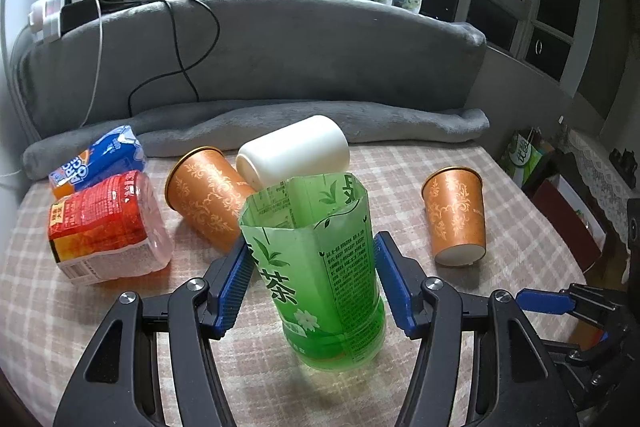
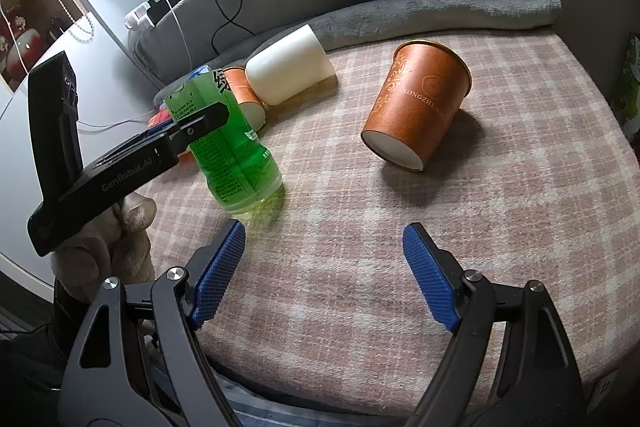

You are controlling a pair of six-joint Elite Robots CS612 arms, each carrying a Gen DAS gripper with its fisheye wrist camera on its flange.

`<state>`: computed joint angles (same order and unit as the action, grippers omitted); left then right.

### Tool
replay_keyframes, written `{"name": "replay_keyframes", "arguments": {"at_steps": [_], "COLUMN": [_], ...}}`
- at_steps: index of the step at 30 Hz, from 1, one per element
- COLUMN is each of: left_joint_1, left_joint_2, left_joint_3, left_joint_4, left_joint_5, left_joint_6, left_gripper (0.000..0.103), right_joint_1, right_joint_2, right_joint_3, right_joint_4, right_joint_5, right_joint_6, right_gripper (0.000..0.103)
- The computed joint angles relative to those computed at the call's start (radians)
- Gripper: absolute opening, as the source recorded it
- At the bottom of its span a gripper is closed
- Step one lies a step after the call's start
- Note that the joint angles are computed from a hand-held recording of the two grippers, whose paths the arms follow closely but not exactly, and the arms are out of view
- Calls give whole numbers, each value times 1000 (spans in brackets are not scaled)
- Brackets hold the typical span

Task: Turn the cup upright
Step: 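Rotate the green bottle upright with the left tool and lower it, then set the bottle base on the table and open the left tool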

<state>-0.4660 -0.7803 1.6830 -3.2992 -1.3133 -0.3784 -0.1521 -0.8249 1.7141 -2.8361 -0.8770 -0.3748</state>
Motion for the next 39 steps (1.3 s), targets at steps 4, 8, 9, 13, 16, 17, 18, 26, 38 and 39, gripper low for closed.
{"name": "replay_keyframes", "arguments": {"at_steps": [4, 8, 9, 13, 16, 17, 18, 26, 38, 39], "left_joint_1": [-3, -7, -7, -9, -8, -7, -7, -2, 5, 6], "left_joint_2": [-1, -2, -3, -7, -10, -11, -12, -21, -30, -31], "left_joint_3": [2, 8, 10, 18, 22, 23, 23, 38, 53, 54], "left_joint_4": [6, 6, 6, -2, -5, -4, -3, -7, -9, -9], "left_joint_5": [-17, -32, -38, -50, -61, -65, -66, -103, -142, -144], "left_joint_6": [9, 15, 14, 12, 6, 4, 3, -16, -17, -18], "left_gripper": [59, 59, 59, 59, 59, 59, 59, 59, 60, 60], "right_joint_1": [-1, -2, -2, -2, 0, 1, 2, 11, 17, 17], "right_joint_2": [-1, -3, -3, -6, -7, -8, -8, -13, -15, -16], "right_joint_3": [1, 2, 3, 7, 12, 13, 13, 22, 25, 26], "right_joint_4": [-6, -12, -13, -27, -48, -54, -57, -117, -147, -151], "right_joint_5": [0, 1, 2, 2, -9, -12, -14, -46, -57, -57], "right_joint_6": [4, 8, 7, 9, 12, 12, 12, 16, 20, 20], "right_gripper": [84, 84, 84, 84, 84, 84, 84, 84, 84, 84]}}
